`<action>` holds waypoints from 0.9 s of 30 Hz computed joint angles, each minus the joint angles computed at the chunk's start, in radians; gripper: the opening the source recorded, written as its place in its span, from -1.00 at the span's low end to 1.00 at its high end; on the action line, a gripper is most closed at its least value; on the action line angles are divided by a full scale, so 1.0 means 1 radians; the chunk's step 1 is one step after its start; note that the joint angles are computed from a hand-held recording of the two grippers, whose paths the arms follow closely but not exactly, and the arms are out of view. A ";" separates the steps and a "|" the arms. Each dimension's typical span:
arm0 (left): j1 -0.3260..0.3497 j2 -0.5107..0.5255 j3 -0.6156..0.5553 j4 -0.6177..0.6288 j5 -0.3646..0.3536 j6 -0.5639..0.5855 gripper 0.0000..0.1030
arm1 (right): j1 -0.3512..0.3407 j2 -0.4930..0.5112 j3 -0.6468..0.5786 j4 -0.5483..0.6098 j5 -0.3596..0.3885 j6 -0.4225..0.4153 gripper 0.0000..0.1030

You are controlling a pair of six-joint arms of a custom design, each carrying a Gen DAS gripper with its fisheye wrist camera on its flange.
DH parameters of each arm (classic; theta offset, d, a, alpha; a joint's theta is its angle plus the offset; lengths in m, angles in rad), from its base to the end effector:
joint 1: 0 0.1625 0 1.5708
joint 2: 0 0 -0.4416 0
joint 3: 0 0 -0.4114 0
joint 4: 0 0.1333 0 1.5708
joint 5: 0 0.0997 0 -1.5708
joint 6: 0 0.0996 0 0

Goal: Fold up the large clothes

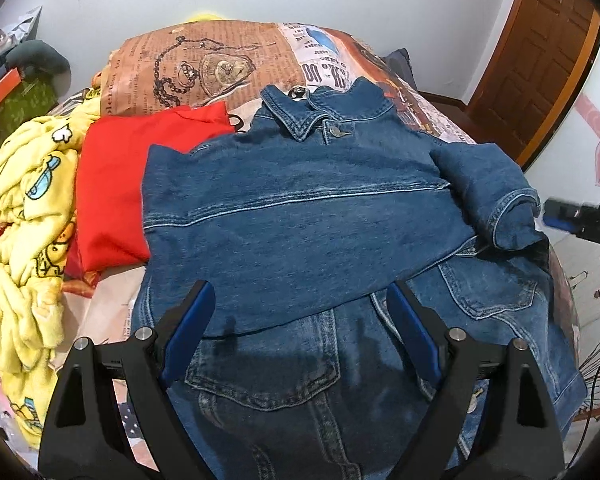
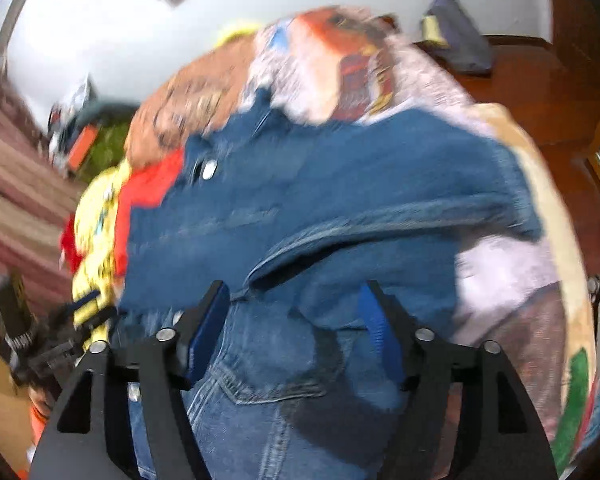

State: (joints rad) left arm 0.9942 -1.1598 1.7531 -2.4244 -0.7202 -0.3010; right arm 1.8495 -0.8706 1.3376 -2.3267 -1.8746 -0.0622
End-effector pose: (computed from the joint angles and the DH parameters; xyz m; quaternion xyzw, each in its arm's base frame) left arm -0.1694 -0.6423 0.2995 0.0710 0.9020 -0.2808 0.3201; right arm 0.3126 -0.7162 0.2523 0.1445 -0.9677 0.1576 0.1335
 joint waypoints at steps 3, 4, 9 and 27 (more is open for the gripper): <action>0.000 0.007 -0.006 0.001 -0.005 -0.001 0.70 | -0.035 -0.019 0.003 -0.039 0.024 0.085 0.31; 0.000 0.009 -0.008 0.001 -0.007 -0.002 0.70 | -0.050 -0.021 0.001 -0.047 0.027 0.125 0.31; 0.001 0.014 -0.013 0.007 -0.009 -0.004 0.70 | -0.118 -0.015 -0.001 -0.062 0.078 0.284 0.31; 0.021 0.001 -0.007 0.010 0.018 -0.029 0.70 | -0.086 0.104 -0.150 -0.162 -0.007 0.169 -0.82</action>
State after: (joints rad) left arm 1.0149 -1.1592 1.7457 -2.4141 -0.7024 -0.3298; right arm 1.7639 -0.7664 1.1872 -2.4883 -1.8814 0.1071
